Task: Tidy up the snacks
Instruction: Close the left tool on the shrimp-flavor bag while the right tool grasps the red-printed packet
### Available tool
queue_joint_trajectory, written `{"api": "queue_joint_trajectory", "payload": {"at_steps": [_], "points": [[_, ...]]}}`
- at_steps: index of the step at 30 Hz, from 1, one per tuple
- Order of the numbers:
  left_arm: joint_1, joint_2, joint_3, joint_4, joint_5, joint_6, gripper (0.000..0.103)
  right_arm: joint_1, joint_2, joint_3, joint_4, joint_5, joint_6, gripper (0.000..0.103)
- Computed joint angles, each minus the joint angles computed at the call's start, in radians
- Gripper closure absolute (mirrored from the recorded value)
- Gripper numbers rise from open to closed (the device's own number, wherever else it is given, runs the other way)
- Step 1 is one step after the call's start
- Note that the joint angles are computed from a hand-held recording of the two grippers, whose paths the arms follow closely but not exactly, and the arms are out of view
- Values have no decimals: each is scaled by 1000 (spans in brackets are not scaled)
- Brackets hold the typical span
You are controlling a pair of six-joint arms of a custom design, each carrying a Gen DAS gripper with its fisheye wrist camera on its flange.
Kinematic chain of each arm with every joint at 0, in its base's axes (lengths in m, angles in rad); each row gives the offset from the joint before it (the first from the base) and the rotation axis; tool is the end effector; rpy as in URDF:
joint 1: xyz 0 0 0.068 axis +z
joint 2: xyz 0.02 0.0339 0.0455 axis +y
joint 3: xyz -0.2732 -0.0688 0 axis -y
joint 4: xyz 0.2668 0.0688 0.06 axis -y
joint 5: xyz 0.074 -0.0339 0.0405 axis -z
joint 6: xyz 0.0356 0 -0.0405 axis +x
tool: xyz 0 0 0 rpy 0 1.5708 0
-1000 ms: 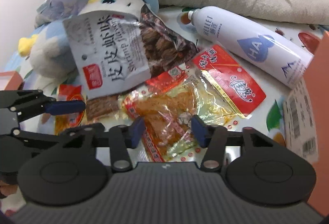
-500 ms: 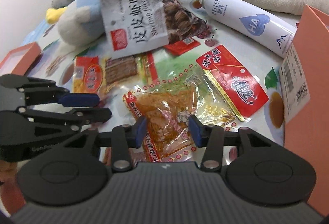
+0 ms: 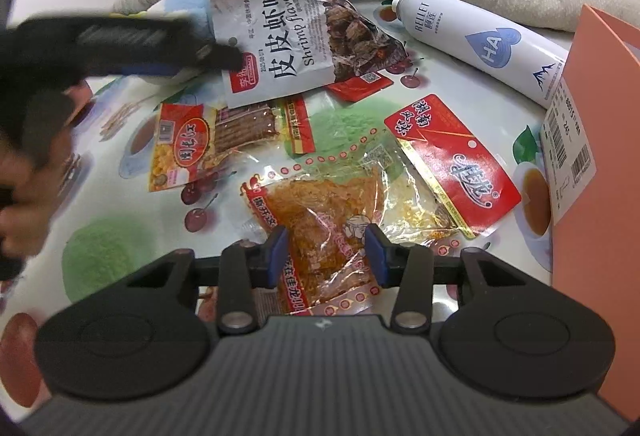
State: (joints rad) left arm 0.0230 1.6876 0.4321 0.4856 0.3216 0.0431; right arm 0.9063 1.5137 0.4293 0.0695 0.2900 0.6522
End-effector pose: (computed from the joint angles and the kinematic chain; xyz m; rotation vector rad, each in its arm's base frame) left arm 0.2692 -0.0051 0.0748 0.1819 2.3092 -0.3423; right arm 0.1555 0.1820 0.0866 -0.2166 2.5304 0.2452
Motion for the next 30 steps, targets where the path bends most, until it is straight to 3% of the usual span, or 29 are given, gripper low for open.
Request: {"api": "queue_joint_trajectory", "payload": {"at_steps": [2, 12, 15, 17, 20, 30], "points": [[-21, 53, 44, 10, 21, -43, 19, 8, -1, 0, -1, 10, -9, 62], [-146, 202, 142, 58, -107, -188, 22, 29, -30, -17, -4, 27, -24, 79], [-165, 240, 184, 20, -111, -214, 49, 26, -39, -24, -1, 23, -20, 86], [-172, 250, 197, -7, -108, -207, 75, 27, -53, -29, -4, 22, -13, 89], [-178, 227, 168, 5, -98, -185, 97, 40, -67, -30, -21, 26, -3, 91], [-137, -93, -24, -95, -48, -195, 103, 175, -168, -32, -159, 81, 96, 95]]}}
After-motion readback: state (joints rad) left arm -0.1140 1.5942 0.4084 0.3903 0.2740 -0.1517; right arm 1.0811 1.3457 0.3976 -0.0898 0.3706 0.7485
